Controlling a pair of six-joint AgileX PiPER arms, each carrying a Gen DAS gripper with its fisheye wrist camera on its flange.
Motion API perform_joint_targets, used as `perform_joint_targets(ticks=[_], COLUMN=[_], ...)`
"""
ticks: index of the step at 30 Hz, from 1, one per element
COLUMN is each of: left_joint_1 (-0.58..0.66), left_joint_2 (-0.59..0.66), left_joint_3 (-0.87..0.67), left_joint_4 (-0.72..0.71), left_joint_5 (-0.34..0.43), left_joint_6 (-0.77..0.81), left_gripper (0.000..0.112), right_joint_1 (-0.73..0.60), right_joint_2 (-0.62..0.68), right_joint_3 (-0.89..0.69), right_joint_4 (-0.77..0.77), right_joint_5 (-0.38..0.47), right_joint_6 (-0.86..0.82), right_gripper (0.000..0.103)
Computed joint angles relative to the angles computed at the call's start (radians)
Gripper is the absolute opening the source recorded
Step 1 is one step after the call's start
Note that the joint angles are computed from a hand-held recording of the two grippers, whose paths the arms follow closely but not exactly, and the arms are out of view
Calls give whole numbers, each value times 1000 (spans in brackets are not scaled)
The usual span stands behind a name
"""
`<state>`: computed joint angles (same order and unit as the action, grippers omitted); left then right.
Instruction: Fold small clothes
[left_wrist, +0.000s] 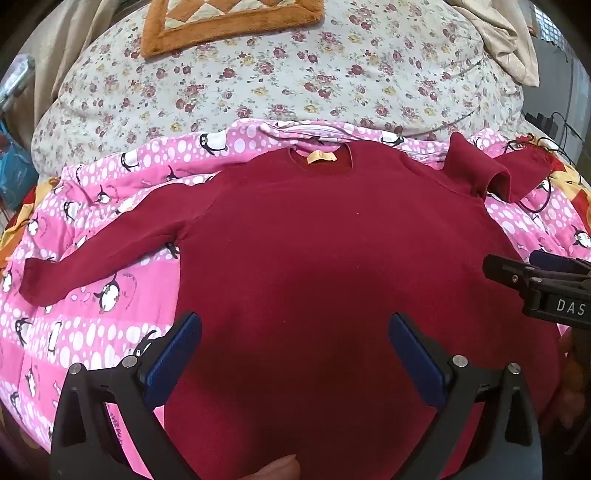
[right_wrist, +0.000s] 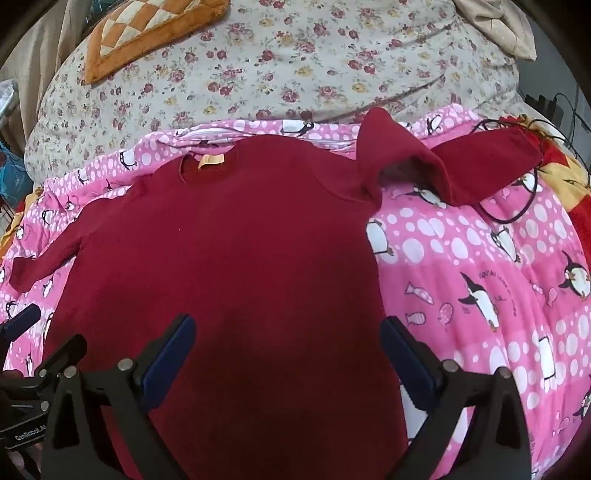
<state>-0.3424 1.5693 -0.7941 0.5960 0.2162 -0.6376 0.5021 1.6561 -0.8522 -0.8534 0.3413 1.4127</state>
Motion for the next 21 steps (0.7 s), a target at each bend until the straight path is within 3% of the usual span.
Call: perform_joint_targets(ticks=[21], left_joint_1=[0], left_joint_2=[1], left_joint_3=[7], left_joint_4=[37], left_joint_5=[-12], left_joint_6=[-52], left_gripper=[89], right_joint_1=[0], right_joint_2=[5], right_joint_3=[1], right_joint_4=[-8], right_joint_5=[-2], right_joint_6=[13], right_gripper=[102])
